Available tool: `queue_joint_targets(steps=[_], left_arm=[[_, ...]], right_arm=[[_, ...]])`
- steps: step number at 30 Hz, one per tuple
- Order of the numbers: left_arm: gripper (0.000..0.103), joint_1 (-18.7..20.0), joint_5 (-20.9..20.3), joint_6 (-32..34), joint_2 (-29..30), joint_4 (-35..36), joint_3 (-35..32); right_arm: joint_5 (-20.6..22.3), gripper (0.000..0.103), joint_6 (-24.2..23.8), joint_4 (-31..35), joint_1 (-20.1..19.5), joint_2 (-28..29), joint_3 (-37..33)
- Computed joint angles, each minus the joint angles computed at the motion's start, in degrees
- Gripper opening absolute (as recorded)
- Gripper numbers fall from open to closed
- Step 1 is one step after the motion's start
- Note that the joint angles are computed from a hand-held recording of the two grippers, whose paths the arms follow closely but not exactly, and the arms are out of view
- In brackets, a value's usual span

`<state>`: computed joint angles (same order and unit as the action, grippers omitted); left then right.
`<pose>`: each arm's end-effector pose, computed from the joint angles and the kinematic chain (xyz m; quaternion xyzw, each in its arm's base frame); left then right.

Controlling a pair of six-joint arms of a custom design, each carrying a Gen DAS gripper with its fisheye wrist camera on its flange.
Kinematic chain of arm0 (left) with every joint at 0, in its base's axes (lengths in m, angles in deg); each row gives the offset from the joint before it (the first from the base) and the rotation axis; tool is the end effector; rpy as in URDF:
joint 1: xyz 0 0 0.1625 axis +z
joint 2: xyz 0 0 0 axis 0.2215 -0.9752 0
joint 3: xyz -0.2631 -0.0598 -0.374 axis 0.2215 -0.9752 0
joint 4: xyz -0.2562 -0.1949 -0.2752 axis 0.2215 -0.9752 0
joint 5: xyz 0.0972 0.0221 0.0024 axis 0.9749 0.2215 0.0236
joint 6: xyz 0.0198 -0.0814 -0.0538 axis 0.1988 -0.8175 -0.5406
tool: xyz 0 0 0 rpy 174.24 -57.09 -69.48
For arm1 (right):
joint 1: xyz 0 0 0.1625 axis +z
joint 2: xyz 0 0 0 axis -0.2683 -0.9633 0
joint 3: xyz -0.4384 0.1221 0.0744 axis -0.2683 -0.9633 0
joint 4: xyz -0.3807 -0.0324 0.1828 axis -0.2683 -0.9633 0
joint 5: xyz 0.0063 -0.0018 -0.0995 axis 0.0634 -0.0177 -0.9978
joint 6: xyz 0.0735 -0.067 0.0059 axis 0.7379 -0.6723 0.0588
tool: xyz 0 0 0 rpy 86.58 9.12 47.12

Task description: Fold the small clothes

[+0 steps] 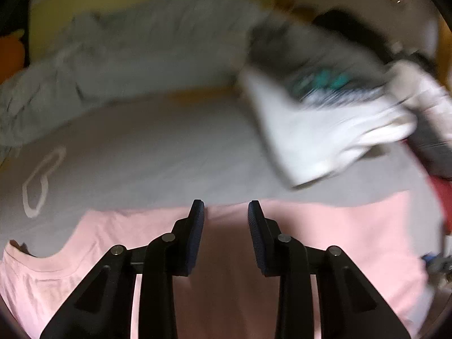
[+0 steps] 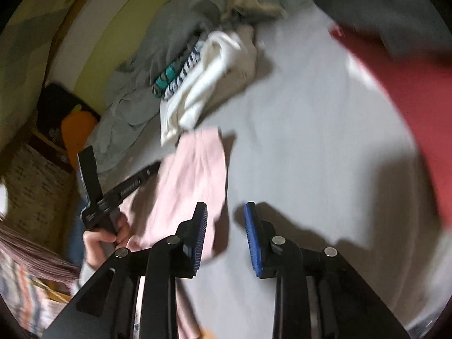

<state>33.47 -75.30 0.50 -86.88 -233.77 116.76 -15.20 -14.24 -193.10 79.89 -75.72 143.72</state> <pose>-0.2814 -0.5930 0.0029 0.2250 0.8728 -0.3253 0.2860 -0.0696 -0.4987 0.3268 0.0221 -0.9581 0.2841 0.0278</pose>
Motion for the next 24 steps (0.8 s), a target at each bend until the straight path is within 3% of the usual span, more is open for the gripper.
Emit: queue_joint_targets(steps=[4,5,6,8,12,13,14,15,21,24], left_arm=[[0.030,-6.32,1.24,4.90,-1.93,-11.48,7.55],[0.030,-7.71,1.61,4.21,-2.40,-12.19,9.04],[0.030,-8.60,1.54,3.08,-2.89,-11.78,10.02],[0.030,-9.77,0.37,-0.01,-3.74,-10.59,11.71],[0.030,-10.80,-1.30,-7.50,-3.58,-9.21,14.65],[0.030,-11.39,-0.77,-10.99,-2.98,-10.12,15.78],[0.030,-11.91,-1.63,-14.03,-2.38,-12.21,17.23],[0.030,-12.35,-3.06,-15.94,-2.04,-13.06,17.89],[0.030,-14.33,-1.64,-17.28,-0.77,-8.11,18.32],[0.030,-12.30,-2.98,-19.24,0.01,-2.52,16.13]], right_arm=[[4.63,0.034,-1.47,3.38,-2.61,-2.67,3.43],[5.42,0.045,-1.76,4.18,-2.99,-2.91,3.95],[6.99,0.051,-1.68,5.82,-3.70,-2.90,4.18],[8.32,0.051,0.05,6.94,-4.29,-2.39,4.16],[8.50,0.050,4.56,2.10,-3.38,0.17,3.98],[7.67,0.044,5.80,0.65,-2.71,1.04,3.72],[5.82,0.017,7.98,-1.96,-1.75,2.13,3.63],[3.66,0.003,9.51,-4.07,-1.07,2.94,3.87],[3.65,0.003,3.64,-13.70,-2.00,-1.38,11.25],[2.12,0.003,5.41,-14.25,-2.74,-0.69,12.75]])
